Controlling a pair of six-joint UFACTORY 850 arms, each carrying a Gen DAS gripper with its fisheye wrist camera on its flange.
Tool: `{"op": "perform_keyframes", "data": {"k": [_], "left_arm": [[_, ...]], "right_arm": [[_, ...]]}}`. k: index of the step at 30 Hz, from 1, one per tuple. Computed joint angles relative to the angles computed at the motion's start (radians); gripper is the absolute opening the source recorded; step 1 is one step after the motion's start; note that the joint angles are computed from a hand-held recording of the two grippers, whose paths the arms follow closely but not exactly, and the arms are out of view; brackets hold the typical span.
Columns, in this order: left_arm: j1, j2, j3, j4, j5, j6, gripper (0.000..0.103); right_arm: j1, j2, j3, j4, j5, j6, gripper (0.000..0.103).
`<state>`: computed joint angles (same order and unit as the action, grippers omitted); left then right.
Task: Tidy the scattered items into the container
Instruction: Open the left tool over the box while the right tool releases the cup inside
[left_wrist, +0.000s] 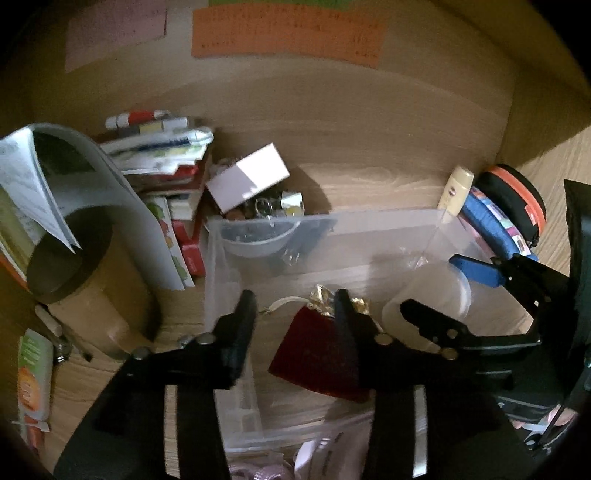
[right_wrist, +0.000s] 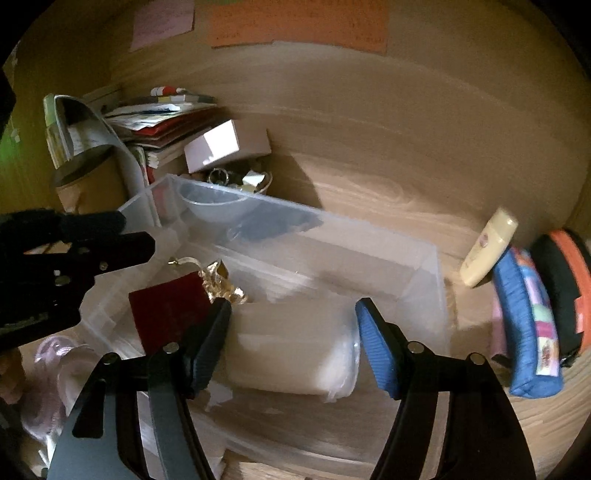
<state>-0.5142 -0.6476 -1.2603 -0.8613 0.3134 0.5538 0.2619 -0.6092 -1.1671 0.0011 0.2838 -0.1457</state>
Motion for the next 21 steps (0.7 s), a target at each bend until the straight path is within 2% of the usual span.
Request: {"op": "perform_keyframes", "data": {"k": [3,7,11,13,15,17,19,21], "left_arm": [[-0.005,0.024,0.030,0.041,0.049,-0.032,0.058],[-0.001,0.062,0.077,0.125,0.099,-0.141,0.077],[0.002,0.101,0.123,0.212,0.121,-0.233,0.079],[0.004,0.119,0.150,0.292,0.130,-0.308,0.095],[-0.004,0.139,0.183,0.290,0.174,-0.321,0.096],[-0.020,0.153,0.202,0.215,0.209,-0.257,0.096],[-0.021,0.167,0.210,0.173,0.189,-0.217,0.097],[-0.019,0.179,0.216,0.133,0.162,-0.188,0.096]], "right_arm": [[0.008,0.015,0.021,0.076,0.046,-0.082,0.076],[0.002,0.031,0.039,0.038,0.076,-0.033,0.082],[0.003,0.040,0.049,0.058,0.085,-0.040,0.082],[0.001,0.050,0.057,0.049,0.081,-0.023,0.082],[-0.003,0.065,0.071,0.011,0.077,0.020,0.082],[0.001,0.084,0.091,0.070,0.090,-0.028,0.082],[0.011,0.110,0.124,0.188,0.131,-0.137,0.082],[0.015,0.139,0.158,0.268,0.164,-0.200,0.089]]}}
